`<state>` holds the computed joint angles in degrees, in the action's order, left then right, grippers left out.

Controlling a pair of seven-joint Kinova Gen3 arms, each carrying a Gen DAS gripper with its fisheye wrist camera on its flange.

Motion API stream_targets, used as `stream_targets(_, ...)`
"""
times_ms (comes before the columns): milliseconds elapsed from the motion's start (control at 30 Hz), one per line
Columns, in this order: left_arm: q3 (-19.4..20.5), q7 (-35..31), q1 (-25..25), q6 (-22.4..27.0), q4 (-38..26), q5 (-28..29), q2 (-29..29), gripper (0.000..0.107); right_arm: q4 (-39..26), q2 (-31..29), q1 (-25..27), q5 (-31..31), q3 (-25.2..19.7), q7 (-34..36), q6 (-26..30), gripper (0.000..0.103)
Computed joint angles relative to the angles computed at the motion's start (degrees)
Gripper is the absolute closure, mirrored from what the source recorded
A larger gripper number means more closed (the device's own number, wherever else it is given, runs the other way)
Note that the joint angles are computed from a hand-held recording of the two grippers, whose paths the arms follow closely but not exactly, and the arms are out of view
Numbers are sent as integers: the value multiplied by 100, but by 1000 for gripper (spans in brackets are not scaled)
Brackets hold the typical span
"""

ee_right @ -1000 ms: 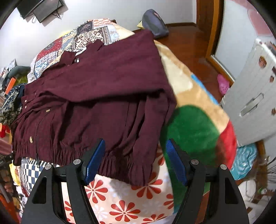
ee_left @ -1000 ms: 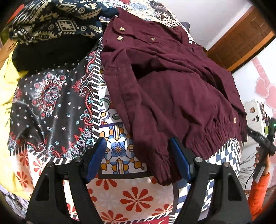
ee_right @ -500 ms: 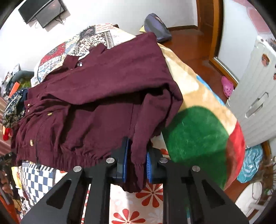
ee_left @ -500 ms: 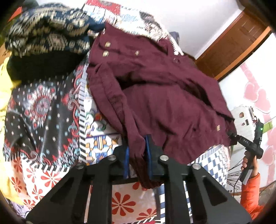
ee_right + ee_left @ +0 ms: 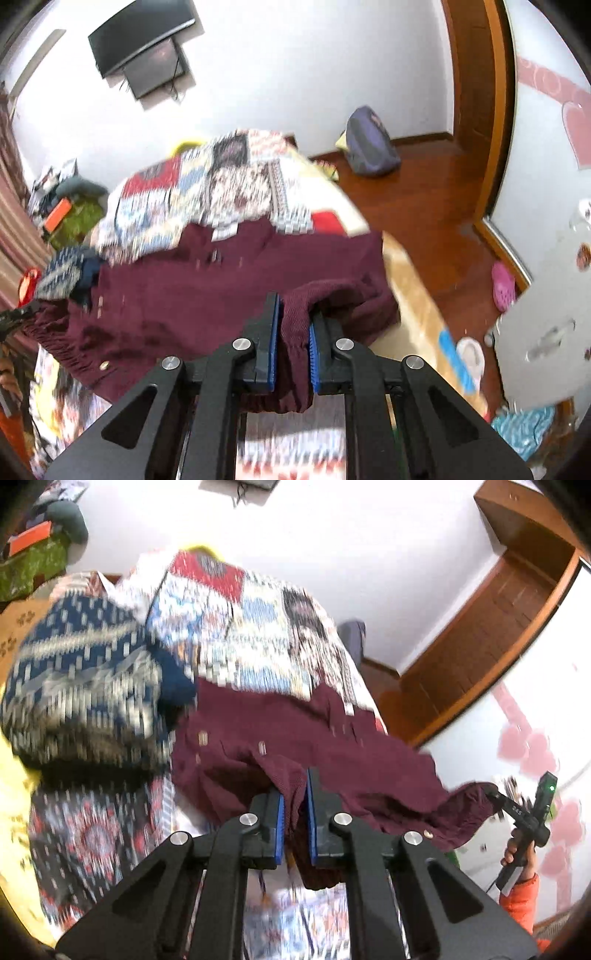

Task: Fold large clothes

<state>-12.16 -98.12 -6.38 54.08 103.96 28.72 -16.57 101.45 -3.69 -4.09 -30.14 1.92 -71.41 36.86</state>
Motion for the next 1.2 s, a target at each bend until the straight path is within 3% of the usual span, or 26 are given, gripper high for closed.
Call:
stream_targets(233,375,375,-259,-449,-953,-284,1232,99,-1331,1218,111,138,-279,-409,-26,92)
stream_targets(367,601,543,-454,-623,-1312,-414,1888,99,-2085,1891,327,156,-486,-663,281,92)
stream_targets(567,903,1166,-414,-817,-1755,-1311,2744,99,-2832,2682,51,1003,-510,-1557,462,91)
stream_targets(667,956,1495,-297,-791,-1968,-1779,3124,98,-3117,3009,-130,1479,-456,-1931,624,91)
stream_targets(800,980,1805,-163,-512,-2302,-2276,3553,95,-3687,3362,-331,2113,-376,-2175,1265,89)
stream_targets(900,1083,1696,-253,-294,-2492,-2288,3668,94,-4016,3455,-323,2310,-451,-2055,1703,83)
stream_targets(967,1130,1626,-309,-14,-2695,-2254,3714,91,-4320,3533,-339,2393,-470,-1992,2039,81)
stream_targets(1133,1303,1259,-697,490,-3002,-1615,3585,68,-4855,3492,-370,2459,-484,-1927,2762,69)
stream_targets(1200,1211,1326,-602,566,-3090,-1719,3440,53,-4734,3295,-543,2676,-355,-2116,2610,48)
